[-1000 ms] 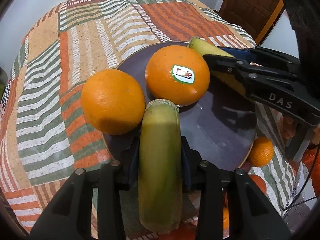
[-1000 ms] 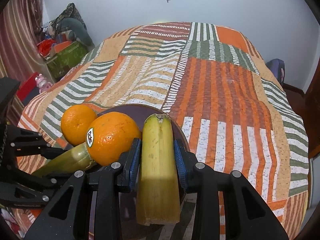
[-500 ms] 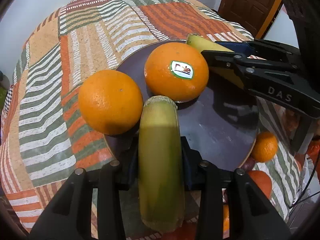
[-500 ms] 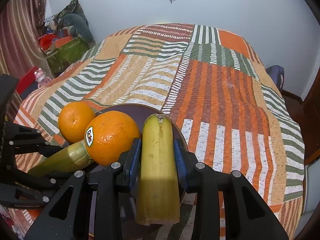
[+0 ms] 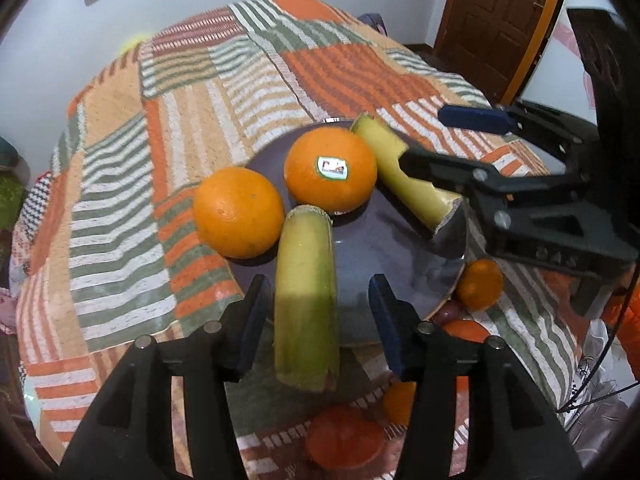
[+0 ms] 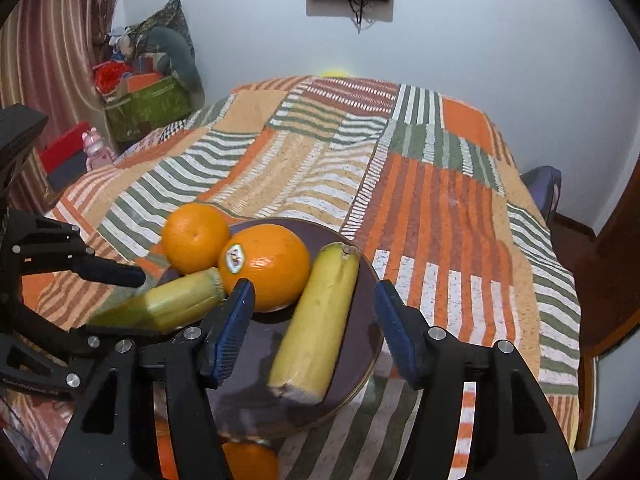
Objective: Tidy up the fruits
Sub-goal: 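Lower the banana and corn cob onto the plate and open both grippers, then grasp a large red tomato with the right gripper while the left grasps another tomato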
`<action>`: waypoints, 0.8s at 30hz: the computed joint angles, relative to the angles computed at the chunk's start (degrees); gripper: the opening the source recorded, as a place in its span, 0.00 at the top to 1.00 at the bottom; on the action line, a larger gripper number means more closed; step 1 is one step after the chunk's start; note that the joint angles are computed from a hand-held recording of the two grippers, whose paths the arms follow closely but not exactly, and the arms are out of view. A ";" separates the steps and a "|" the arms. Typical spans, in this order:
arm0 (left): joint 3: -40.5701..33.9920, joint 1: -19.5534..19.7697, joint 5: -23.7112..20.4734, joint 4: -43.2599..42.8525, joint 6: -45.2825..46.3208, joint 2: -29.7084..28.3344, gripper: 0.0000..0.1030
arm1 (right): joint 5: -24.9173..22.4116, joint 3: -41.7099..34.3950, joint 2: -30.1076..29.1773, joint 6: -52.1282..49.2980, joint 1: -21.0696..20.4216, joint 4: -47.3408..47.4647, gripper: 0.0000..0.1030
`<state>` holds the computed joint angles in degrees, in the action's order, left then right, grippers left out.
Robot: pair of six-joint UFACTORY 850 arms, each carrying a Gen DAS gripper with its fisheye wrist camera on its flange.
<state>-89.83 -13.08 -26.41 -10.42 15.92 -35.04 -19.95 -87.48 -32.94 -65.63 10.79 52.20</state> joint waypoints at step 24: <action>21.01 -0.87 14.18 7.37 -11.31 17.09 0.41 | -1.00 16.21 13.38 -19.30 -0.40 19.13 0.40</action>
<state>-68.82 -13.95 -12.22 -3.05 4.62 -17.96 -20.95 -71.27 -19.56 -84.93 10.39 71.33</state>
